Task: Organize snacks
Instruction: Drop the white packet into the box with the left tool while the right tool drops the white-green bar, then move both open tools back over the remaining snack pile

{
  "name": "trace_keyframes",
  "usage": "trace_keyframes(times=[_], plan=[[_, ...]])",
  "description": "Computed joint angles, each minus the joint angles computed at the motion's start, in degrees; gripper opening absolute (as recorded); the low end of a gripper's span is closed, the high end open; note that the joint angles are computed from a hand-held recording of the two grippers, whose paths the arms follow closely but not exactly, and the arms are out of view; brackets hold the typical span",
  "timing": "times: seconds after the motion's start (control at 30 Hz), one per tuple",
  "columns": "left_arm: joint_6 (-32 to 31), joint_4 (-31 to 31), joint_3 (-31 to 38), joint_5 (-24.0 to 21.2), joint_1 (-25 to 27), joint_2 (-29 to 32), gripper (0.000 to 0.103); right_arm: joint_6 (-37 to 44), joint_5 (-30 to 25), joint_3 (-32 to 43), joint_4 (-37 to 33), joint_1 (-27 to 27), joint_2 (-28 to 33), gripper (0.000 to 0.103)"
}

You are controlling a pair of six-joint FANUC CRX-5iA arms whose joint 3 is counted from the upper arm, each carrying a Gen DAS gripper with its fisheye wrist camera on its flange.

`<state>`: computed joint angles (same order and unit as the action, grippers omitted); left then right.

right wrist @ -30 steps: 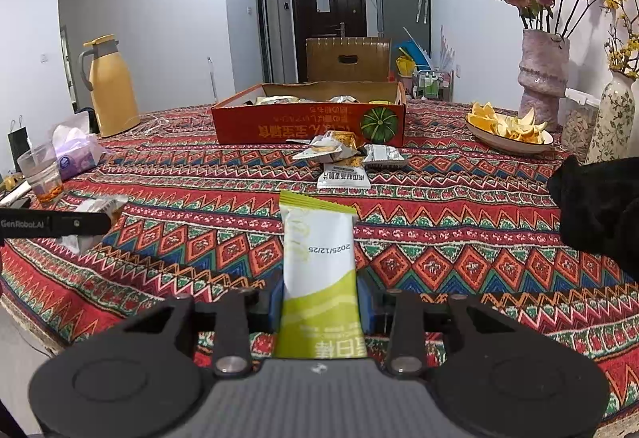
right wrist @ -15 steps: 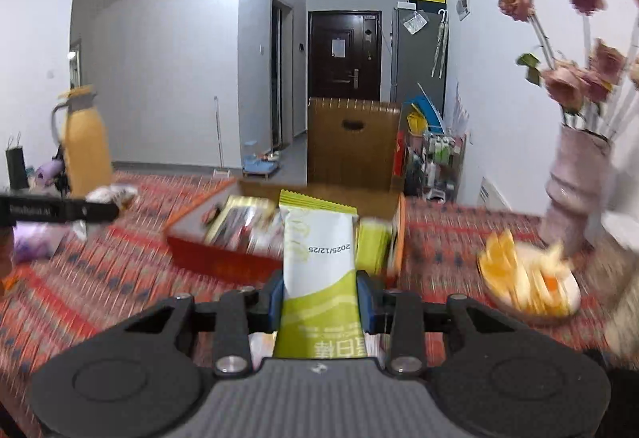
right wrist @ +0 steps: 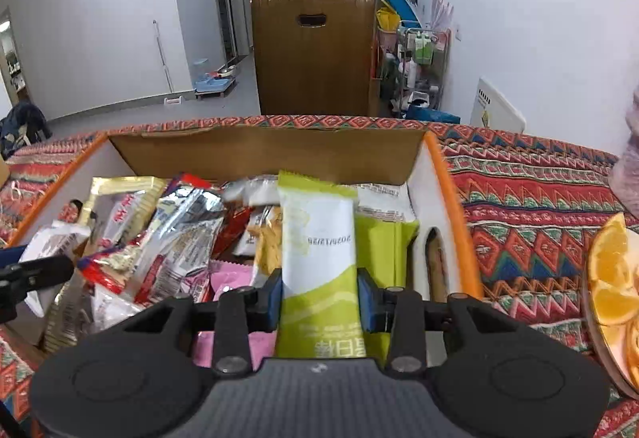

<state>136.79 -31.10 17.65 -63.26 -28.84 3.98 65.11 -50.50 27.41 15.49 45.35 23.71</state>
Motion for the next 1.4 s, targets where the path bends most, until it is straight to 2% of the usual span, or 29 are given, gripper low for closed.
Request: trace_keyframes(times=[0.07,0.17,0.3,0.4,0.47,0.53,0.73,0.87,0.93,1.07,1.2,1.3,1.4], plan=[[-0.42,-3.03,-0.51,0.0,-1.46,-0.12,0.042,-0.05,-0.08,-0.47,2.25,0.92,0.21,0.036],[-0.65,-3.71,-0.62,-0.45,-2.32,-0.29,0.043,1.22,-0.48,-0.84,3.34,1.64,0.27,0.036],[-2.46,-0.22,-0.77,0.6,-1.25,-0.6,0.057,2.79,-2.94,1.83,1.64,1.53,1.16,0.04],[-1.46,1.98,-0.11,-0.47,-0.68,-0.82,0.06,1.77,-3.16,1.31,3.2,1.78,0.75,0.053],[-1.22,4.65,-0.97,0.56,0.51,-2.06,0.06,0.73,-1.79,-0.65,2.72,1.68,-1.16,0.055],[-0.99,4.71,-1.19,0.71,0.36,-3.18,0.06,0.51,0.03,-3.22,2.28,1.66,-3.59,0.055],[0.15,1.49,1.97,-4.03,-4.54,-5.21,0.065,-0.91,2.81,-10.11,5.9,3.11,-11.55,0.055],[2.63,-3.96,4.01,-7.63,-11.41,-7.27,0.071,-1.61,4.68,-15.73,8.4,4.24,-18.91,0.055],[4.15,-7.4,4.25,-9.13,-16.02,-9.06,0.078,-1.86,5.72,-19.38,9.58,4.98,-23.34,0.061],[8.25,-15.88,4.87,-13.38,-27.25,-11.35,0.084,-3.69,7.59,-28.83,12.54,7.24,-34.35,0.072],[15.36,-25.83,5.77,-21.12,-40.41,-10.45,0.088,-9.58,9.1,-39.86,17.41,10.8,-46.22,0.087],[20.54,-32.93,6.14,-27.87,-50.03,-8.36,0.093,-14.59,10.06,-48.46,21.94,14.39,-55.37,0.09],[25.31,-37.24,6.05,-33.15,-56.83,-6.13,0.097,-22.23,8.36,-56.91,29.58,19.74,-63.45,0.097]])
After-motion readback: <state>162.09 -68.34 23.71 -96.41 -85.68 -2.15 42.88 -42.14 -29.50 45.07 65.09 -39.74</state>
